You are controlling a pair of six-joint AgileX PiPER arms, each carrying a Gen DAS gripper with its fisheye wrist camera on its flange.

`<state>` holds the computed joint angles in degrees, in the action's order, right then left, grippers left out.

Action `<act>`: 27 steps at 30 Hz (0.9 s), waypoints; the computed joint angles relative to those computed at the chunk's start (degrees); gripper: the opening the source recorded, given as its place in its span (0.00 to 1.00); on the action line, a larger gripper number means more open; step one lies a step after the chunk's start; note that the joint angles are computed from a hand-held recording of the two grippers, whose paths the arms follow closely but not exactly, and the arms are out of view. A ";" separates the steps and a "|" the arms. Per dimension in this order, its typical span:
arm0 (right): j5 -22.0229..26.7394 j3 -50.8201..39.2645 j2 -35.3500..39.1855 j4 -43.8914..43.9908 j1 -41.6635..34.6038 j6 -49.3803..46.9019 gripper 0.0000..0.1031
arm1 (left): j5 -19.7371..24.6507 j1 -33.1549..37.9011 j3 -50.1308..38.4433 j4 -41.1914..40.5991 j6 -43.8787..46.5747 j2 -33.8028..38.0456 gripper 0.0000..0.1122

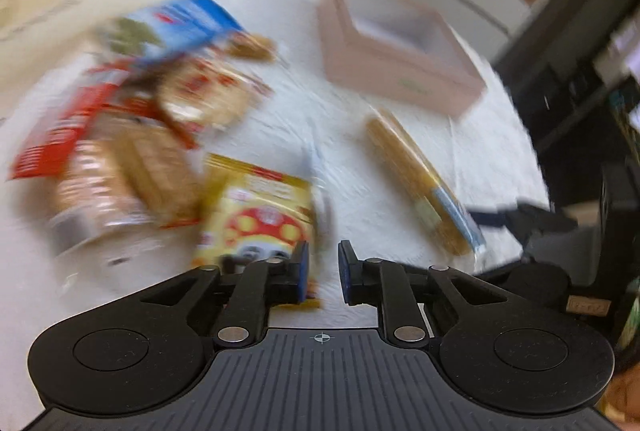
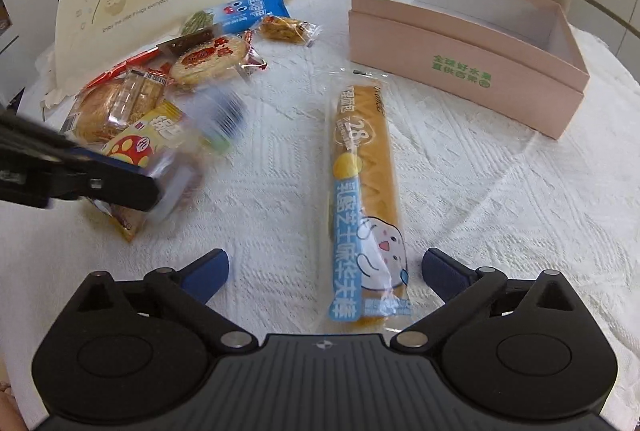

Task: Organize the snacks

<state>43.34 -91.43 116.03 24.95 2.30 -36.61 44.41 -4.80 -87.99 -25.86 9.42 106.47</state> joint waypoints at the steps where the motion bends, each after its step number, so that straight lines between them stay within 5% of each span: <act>1: -0.35 0.12 -0.23 -0.89 0.25 0.83 0.99 | -2.35 0.61 2.49 -0.65 -0.37 -2.08 0.19; 5: -6.60 4.38 -3.80 -6.21 2.14 3.83 0.98 | -8.80 3.89 7.95 -2.21 -4.15 -6.54 0.20; 9: -10.90 7.44 -7.50 -3.42 2.05 1.76 0.98 | -8.50 5.52 5.75 1.66 -11.91 -3.19 0.20; 14: 3.97 -3.81 -4.06 9.92 -0.90 0.47 0.98 | -3.31 5.79 3.90 -3.05 -4.44 -0.75 0.22; 17: 12.75 -17.21 4.07 8.58 2.07 8.42 0.78 | -2.41 6.13 4.57 -2.69 -3.39 -1.22 0.22; 21: 18.30 -32.33 14.85 -0.70 7.52 17.08 0.46 | -4.81 8.02 7.61 -3.48 -4.89 -3.26 0.22; 25: 22.00 -34.46 16.25 0.89 5.46 17.65 0.38 | -6.63 8.14 9.00 -4.92 -4.41 -4.22 0.22; 27: 17.60 -28.44 12.54 -2.65 4.72 16.82 0.34 | -6.69 6.89 7.91 -3.84 -5.53 -3.79 0.22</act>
<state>60.94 -119.86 128.57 22.31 7.02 -19.79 37.72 2.08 -80.08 -29.70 3.88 102.69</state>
